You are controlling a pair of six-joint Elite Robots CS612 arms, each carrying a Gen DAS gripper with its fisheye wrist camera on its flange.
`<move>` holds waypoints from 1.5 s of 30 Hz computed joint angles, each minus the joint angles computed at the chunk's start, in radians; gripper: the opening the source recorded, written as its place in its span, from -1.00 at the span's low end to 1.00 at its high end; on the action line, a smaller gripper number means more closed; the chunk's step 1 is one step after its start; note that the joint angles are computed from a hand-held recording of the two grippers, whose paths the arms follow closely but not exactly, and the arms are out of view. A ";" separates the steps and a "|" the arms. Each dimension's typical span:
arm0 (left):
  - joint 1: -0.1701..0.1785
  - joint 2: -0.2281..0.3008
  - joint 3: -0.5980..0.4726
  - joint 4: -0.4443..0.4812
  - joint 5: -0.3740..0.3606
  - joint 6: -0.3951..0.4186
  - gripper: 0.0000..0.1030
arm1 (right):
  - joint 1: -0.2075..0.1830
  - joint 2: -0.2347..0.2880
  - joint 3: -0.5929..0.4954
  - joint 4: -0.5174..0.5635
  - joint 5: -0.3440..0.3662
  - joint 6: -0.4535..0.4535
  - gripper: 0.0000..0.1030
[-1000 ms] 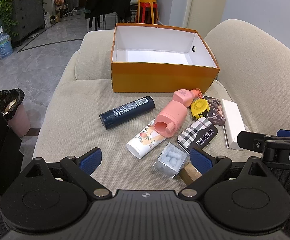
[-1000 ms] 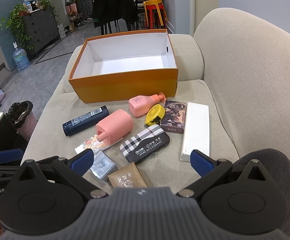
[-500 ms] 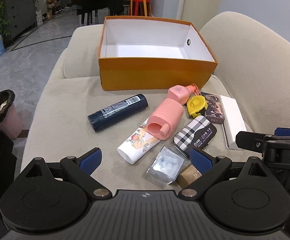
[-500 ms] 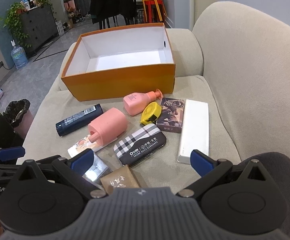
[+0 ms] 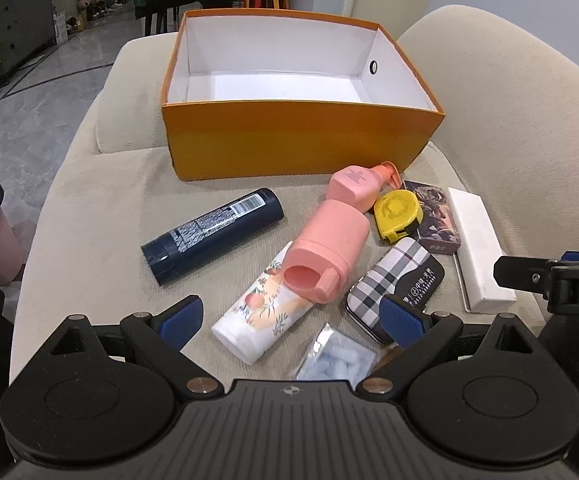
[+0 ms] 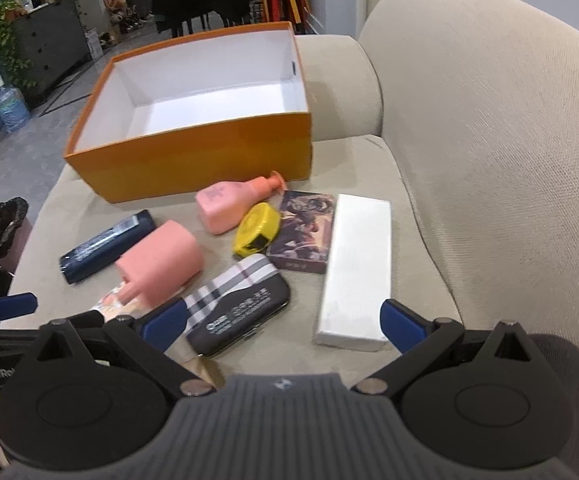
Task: Organize rigid objects
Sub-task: 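Grasp the white box with the right tool while the left tool grasps the pink container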
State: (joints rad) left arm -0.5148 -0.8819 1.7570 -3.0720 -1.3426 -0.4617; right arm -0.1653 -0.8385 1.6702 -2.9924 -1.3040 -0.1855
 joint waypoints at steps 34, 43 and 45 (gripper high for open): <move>0.026 0.157 -0.216 0.138 -0.074 0.175 0.55 | 0.020 0.222 -0.354 0.406 -0.189 0.059 0.61; 0.014 0.158 -0.208 0.121 -0.033 0.235 0.34 | 0.015 0.225 -0.351 0.398 -0.164 0.071 0.59; 0.016 0.157 -0.204 0.108 -0.040 0.229 0.29 | 0.012 0.226 -0.354 0.399 -0.152 0.075 0.53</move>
State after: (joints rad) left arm -0.4992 -0.7253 1.5527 -2.9641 -1.3828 -0.2330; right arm -0.1529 -0.6122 1.3162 -2.5938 -1.4557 -0.1110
